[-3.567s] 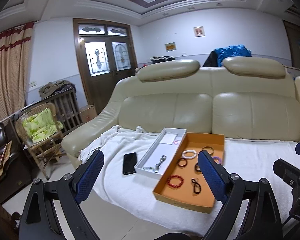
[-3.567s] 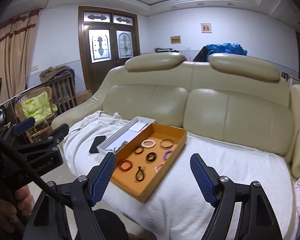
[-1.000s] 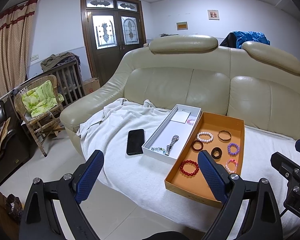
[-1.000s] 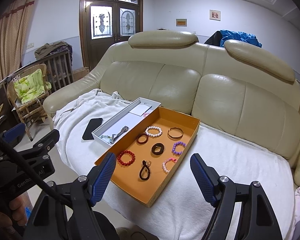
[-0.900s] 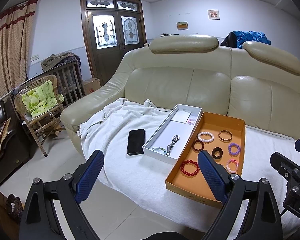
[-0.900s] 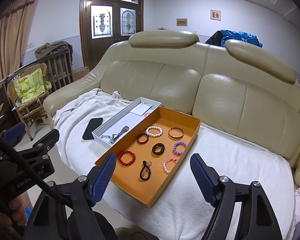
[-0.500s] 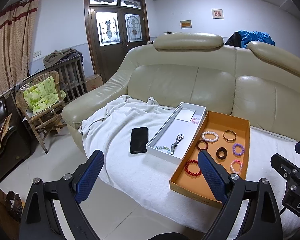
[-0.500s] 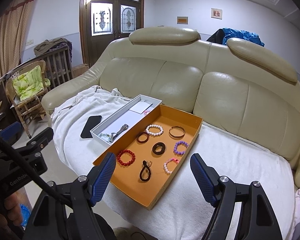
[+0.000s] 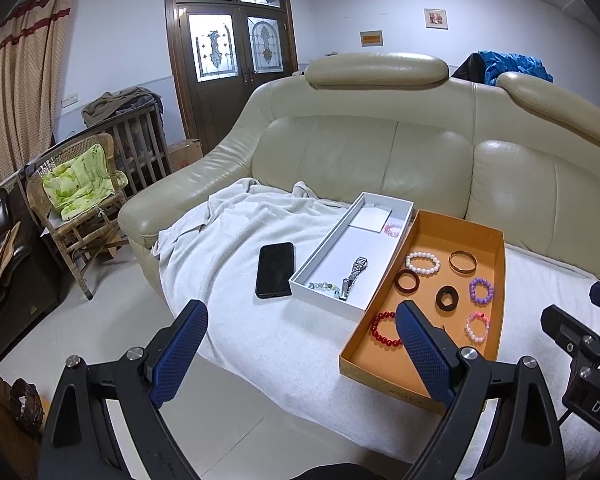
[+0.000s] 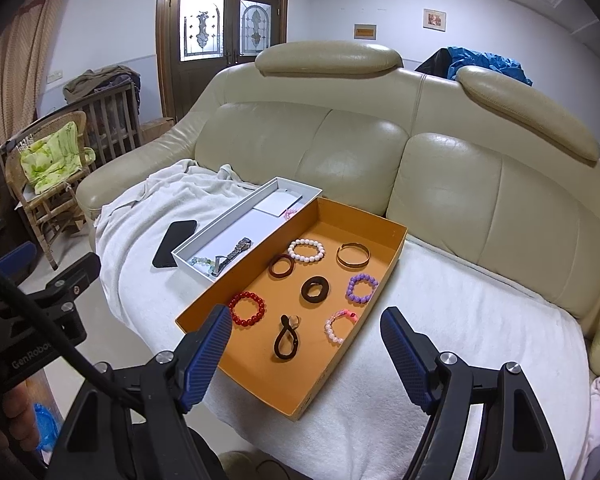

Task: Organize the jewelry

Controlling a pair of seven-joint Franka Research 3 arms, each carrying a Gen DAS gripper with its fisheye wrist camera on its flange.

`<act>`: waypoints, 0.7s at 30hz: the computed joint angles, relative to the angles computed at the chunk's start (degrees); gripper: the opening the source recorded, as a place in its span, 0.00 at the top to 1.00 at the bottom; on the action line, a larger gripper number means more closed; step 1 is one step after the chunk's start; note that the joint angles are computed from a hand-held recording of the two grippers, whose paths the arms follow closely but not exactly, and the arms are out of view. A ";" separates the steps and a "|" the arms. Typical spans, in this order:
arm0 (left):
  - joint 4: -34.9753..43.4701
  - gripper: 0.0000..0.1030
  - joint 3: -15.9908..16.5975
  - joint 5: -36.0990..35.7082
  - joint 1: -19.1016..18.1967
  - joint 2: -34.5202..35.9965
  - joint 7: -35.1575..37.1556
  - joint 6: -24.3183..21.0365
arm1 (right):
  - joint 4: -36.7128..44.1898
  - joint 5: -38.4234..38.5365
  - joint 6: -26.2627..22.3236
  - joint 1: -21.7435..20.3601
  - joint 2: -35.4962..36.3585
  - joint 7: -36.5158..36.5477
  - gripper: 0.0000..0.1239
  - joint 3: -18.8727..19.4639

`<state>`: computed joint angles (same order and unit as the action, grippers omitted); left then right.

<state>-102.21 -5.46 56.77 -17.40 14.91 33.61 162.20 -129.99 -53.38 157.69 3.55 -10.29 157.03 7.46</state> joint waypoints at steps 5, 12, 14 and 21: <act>0.24 0.08 -0.13 -1.29 0.24 0.53 0.98 0.15 | 0.68 -0.07 -0.47 0.22 0.79 0.13 0.35 -0.08; 0.75 0.08 0.07 -3.25 0.25 1.56 2.62 0.33 | 1.92 0.75 -1.62 1.39 2.27 -1.01 0.35 -0.76; 1.01 0.08 0.07 -4.12 0.34 1.99 3.38 0.39 | 2.45 1.23 -1.90 1.74 2.84 -1.51 0.35 -1.10; 2.37 0.08 0.29 -7.12 0.29 3.72 5.79 -0.07 | 4.07 1.76 -2.52 2.85 4.80 -2.53 0.35 -2.20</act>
<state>-99.84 -5.17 49.65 -17.11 18.63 39.40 162.13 -125.93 -51.62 155.17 6.40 -5.49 154.50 5.26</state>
